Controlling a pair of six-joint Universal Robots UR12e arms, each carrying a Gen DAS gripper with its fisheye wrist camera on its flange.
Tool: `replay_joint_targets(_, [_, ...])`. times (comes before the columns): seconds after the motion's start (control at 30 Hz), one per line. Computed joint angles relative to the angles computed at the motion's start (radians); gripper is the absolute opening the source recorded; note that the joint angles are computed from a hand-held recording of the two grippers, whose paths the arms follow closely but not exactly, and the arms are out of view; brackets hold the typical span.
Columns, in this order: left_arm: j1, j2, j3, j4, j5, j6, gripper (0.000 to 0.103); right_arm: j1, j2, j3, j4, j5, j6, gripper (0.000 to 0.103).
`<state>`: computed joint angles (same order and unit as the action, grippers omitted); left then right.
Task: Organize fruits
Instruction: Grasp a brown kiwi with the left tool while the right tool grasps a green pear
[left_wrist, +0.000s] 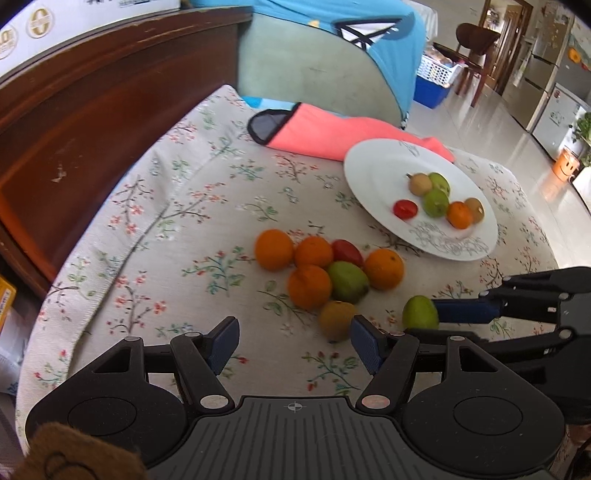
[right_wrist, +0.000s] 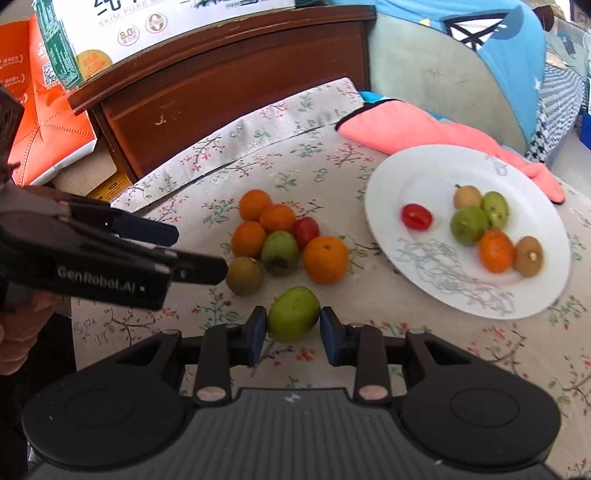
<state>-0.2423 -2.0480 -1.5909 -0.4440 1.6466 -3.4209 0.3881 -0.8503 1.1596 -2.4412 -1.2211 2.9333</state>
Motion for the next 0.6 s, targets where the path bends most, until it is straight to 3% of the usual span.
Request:
replay_joint_targets(0.33, [-0.01,-0.026,0.019,0.012,-0.027,-0.001,0.061,-0.014,-0.015,0.02,-0.01,-0.043,0.043,0.032])
replay_joint_targets(0.6, [-0.021,-0.046,0.038,0.015,-0.027,0.019,0.045,-0.016,-0.012,0.013,-0.006,-0.046,0.076,0.032])
